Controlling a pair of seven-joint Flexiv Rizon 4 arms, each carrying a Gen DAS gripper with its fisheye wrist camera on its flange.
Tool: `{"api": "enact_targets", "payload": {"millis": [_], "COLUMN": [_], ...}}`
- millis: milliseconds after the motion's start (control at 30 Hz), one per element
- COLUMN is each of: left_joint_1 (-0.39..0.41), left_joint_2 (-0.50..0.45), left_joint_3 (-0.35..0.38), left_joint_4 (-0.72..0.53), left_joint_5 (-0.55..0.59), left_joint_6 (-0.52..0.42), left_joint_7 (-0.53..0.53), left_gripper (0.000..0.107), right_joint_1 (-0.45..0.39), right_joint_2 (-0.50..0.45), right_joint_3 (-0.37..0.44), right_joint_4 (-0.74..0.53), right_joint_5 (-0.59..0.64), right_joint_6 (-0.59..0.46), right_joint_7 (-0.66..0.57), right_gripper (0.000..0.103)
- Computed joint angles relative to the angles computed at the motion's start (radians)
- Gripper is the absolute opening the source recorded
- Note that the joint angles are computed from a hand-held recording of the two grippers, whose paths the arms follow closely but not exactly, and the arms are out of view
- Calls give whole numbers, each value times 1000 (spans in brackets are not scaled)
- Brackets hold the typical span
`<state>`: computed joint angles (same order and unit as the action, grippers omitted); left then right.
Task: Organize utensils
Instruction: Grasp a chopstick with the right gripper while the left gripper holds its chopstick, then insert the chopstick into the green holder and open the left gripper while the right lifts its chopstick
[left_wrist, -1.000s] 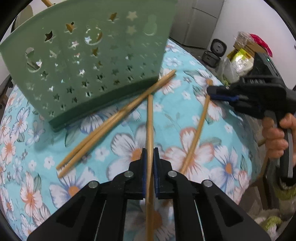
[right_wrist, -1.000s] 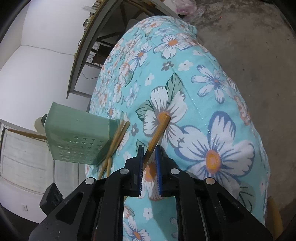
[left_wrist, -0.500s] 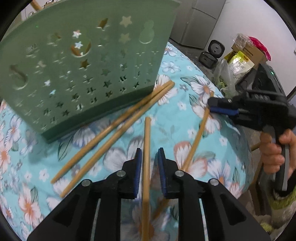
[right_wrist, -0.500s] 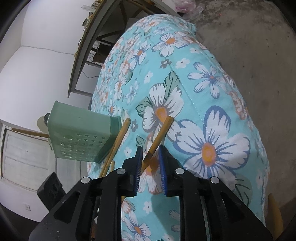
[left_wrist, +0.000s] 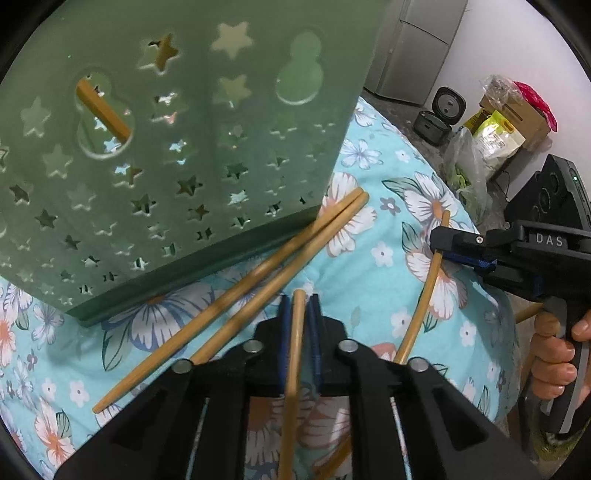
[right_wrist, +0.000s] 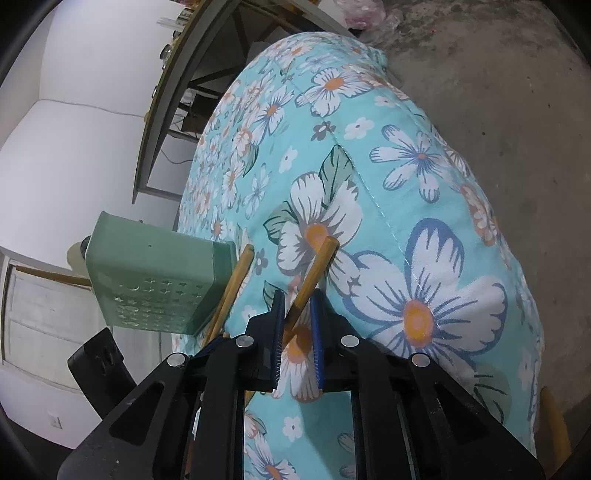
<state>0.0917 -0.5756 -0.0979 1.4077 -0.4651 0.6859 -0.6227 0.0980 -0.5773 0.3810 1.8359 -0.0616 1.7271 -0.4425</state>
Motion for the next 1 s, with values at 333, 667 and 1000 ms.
{"api": "enact_targets", "payload": {"millis": [333, 667, 1000], "left_joint_1": [32, 98, 158], "left_joint_2": [17, 95, 178], "left_joint_3": [-9, -11, -15], "left_joint_4": [-9, 26, -12], "left_joint_5": [-59, -202, -414], "left_joint_6": [-37, -57, -79], "left_joint_7": [-13, 12, 87], "left_gripper": [6, 6, 6], "right_joint_1": [-35, 69, 499], "right_joint_2": [-26, 35, 212], "right_joint_3": [36, -89, -563], "right_joint_4": [-17, 22, 89], "right_joint_5": [-5, -31, -32], "right_joint_6": [22, 73, 71], "right_joint_7": [18, 21, -122], "right_gripper": [11, 8, 5]}}
